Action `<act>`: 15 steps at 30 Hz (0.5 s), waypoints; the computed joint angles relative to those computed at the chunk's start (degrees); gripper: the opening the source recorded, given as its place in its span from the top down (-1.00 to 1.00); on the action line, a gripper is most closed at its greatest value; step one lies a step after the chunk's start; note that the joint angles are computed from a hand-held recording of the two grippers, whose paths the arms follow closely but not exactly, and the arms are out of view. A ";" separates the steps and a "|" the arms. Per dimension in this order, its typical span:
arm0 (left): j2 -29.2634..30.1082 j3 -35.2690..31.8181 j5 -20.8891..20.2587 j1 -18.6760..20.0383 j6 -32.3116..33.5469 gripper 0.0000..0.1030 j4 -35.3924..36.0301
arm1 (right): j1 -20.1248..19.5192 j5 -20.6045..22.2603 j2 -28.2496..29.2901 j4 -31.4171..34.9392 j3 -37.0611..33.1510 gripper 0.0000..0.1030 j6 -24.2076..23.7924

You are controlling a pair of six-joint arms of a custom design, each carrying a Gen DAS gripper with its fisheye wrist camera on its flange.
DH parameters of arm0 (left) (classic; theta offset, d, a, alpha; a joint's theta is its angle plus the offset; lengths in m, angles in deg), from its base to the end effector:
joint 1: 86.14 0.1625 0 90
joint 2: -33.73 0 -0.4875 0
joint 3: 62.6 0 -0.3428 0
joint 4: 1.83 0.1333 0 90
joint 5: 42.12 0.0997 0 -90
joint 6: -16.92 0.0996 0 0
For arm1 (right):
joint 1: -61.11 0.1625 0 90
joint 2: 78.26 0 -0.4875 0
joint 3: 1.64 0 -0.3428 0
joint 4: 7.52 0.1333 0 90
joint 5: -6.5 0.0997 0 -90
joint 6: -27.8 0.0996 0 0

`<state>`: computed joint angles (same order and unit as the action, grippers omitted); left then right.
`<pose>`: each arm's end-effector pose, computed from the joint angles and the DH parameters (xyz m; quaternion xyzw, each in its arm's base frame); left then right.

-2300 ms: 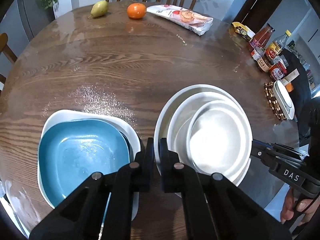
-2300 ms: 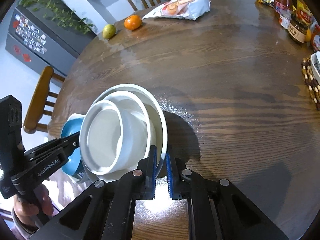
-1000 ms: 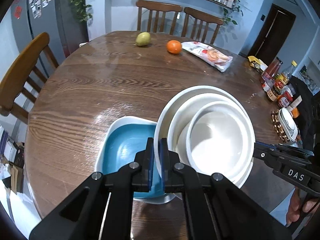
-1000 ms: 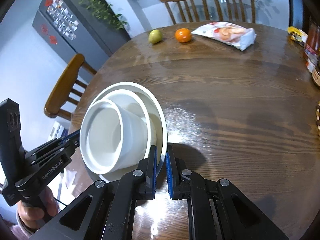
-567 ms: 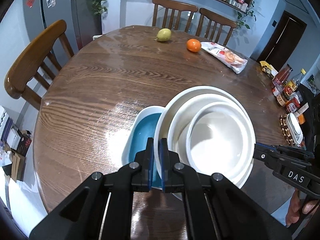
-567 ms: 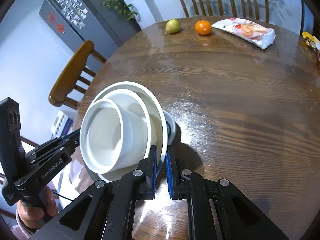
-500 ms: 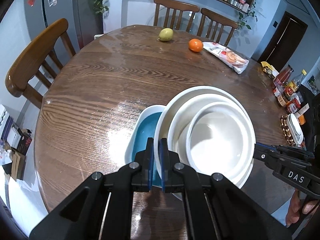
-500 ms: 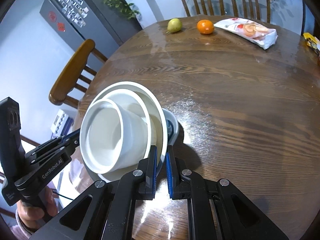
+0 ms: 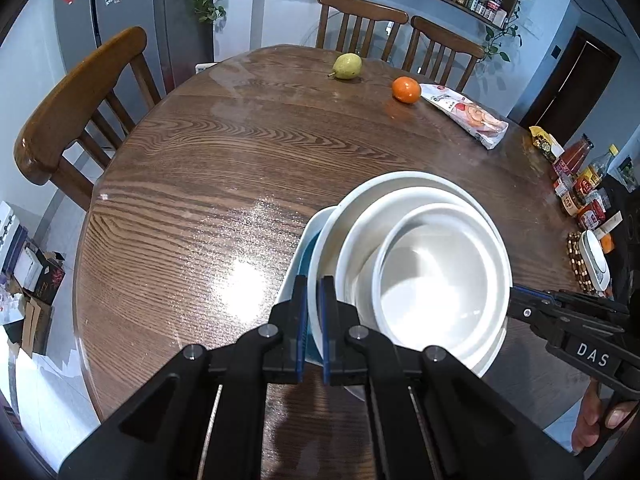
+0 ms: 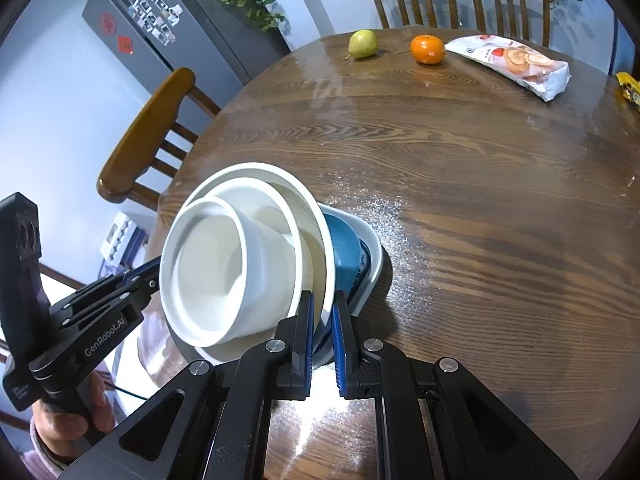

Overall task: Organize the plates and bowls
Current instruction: 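Lift the white bowl stack and carry it over the teal square plates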

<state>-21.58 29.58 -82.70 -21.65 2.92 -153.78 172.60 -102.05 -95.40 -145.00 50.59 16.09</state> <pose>-0.0997 -0.6942 0.3412 -0.0014 0.8914 -0.3236 0.3174 0.4111 -0.7667 0.0383 0.2636 -0.9452 0.1198 0.1506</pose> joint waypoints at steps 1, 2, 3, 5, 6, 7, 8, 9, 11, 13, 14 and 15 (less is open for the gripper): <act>0.03 -0.05 -0.02 0.03 0.19 0.99 0.01 | 0.04 -0.09 0.10 -0.14 -0.05 0.76 0.04; 0.06 -0.16 -0.16 0.14 0.35 0.99 0.04 | 0.04 -0.17 0.24 -0.18 -0.19 0.76 0.06; 0.06 -0.12 -0.26 0.24 0.66 0.99 -0.13 | 0.03 -0.20 0.36 -0.20 -0.31 0.76 0.18; 0.19 -0.24 -0.49 0.40 1.04 0.99 -0.18 | -0.02 -0.34 0.46 -0.58 -0.23 0.76 0.29; 0.26 -0.34 -0.69 0.52 1.25 0.99 -0.13 | -0.06 -0.45 0.51 -0.77 -0.17 0.76 0.41; 0.31 -0.44 -0.88 0.64 1.47 0.99 -0.07 | -0.11 -0.52 0.54 -0.86 -0.12 0.76 0.56; 0.39 -0.57 -1.16 0.78 1.68 0.99 0.08 | -0.13 -0.61 0.53 -1.05 0.10 0.76 0.73; 0.45 -0.71 -1.40 0.91 1.79 0.99 0.26 | -0.16 -0.70 0.59 -1.06 0.09 0.76 0.94; 0.62 -1.16 -1.96 1.21 2.10 0.99 0.76 | -0.18 -1.10 0.67 -1.13 0.12 0.76 1.29; 0.71 -1.58 -2.37 1.47 2.47 0.99 1.23 | -0.17 -1.35 0.82 -1.07 -0.02 0.76 1.70; 0.78 -1.81 -2.54 1.59 2.60 0.99 1.41 | -0.18 -1.47 0.93 -0.95 -0.21 0.76 1.86; 0.83 -1.95 -2.66 1.69 2.74 0.99 1.53 | -0.19 -1.54 1.06 -0.84 -0.42 0.76 1.98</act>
